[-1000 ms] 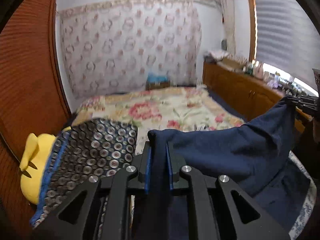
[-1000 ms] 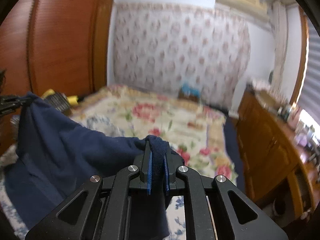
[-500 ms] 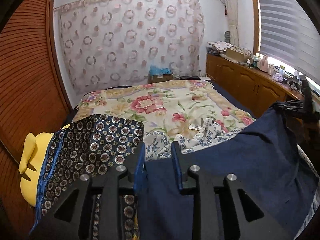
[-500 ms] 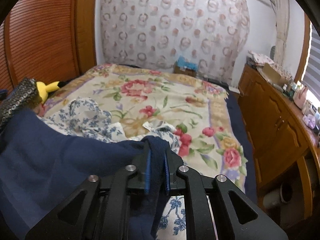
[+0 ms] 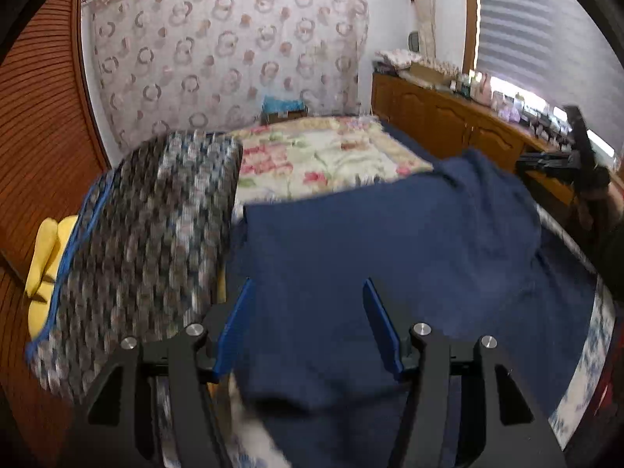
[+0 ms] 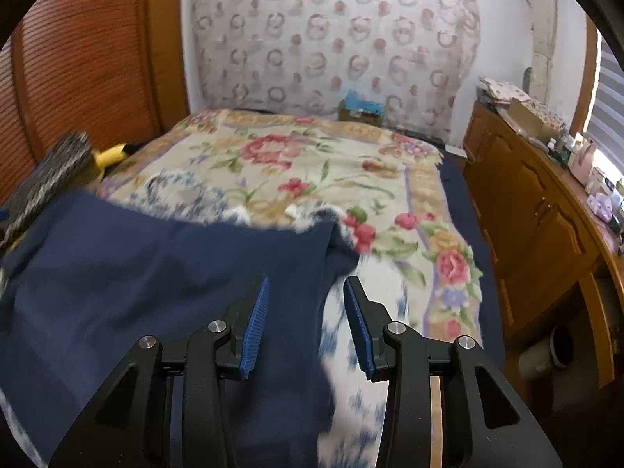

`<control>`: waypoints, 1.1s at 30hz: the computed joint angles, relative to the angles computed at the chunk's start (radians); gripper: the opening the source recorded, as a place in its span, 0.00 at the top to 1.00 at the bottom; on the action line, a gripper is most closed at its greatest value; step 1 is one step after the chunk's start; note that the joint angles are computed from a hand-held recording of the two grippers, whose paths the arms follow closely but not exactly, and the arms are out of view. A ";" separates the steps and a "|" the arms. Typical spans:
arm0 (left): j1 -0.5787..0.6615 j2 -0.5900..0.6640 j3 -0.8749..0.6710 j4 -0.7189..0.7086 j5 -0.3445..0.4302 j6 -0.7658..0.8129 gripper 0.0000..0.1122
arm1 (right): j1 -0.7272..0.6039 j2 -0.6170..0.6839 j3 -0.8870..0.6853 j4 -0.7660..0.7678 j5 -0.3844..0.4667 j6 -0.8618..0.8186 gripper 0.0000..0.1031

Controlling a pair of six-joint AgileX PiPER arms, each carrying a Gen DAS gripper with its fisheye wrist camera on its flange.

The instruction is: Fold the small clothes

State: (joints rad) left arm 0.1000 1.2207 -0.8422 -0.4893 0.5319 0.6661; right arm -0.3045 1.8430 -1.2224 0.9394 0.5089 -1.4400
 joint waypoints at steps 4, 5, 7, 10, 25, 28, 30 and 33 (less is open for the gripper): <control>0.038 -0.104 0.114 -0.017 0.019 0.029 0.49 | -0.051 -0.072 0.150 0.054 0.005 -0.118 0.62; 0.052 -0.129 0.139 -0.022 0.028 0.038 0.49 | -0.066 -0.085 0.181 0.073 0.010 -0.150 0.62; 0.080 -0.170 0.180 -0.020 0.035 0.045 0.49 | -0.096 -0.113 0.250 0.115 0.012 -0.215 0.62; 0.148 -0.242 0.234 -0.040 0.077 0.077 0.49 | -0.148 -0.143 0.344 0.171 0.018 -0.303 0.62; 0.717 -0.383 0.443 -0.256 0.399 0.562 0.62 | -0.303 -0.218 0.597 0.368 0.030 -0.613 0.61; 0.706 -0.411 0.459 -0.249 0.390 0.556 0.69 | -0.300 -0.214 0.594 0.370 0.025 -0.612 0.61; 0.710 -0.414 0.455 -0.248 0.406 0.553 0.92 | -0.302 -0.211 0.590 0.365 0.027 -0.610 0.61; 0.801 -0.466 0.456 -0.267 0.510 0.622 1.00 | -0.297 -0.211 0.593 0.377 0.018 -0.623 0.60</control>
State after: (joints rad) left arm 0.9014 0.7546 -0.3862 -0.7565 1.0423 1.2880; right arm -0.6015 1.6317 -0.6296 1.3166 0.5266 -2.0629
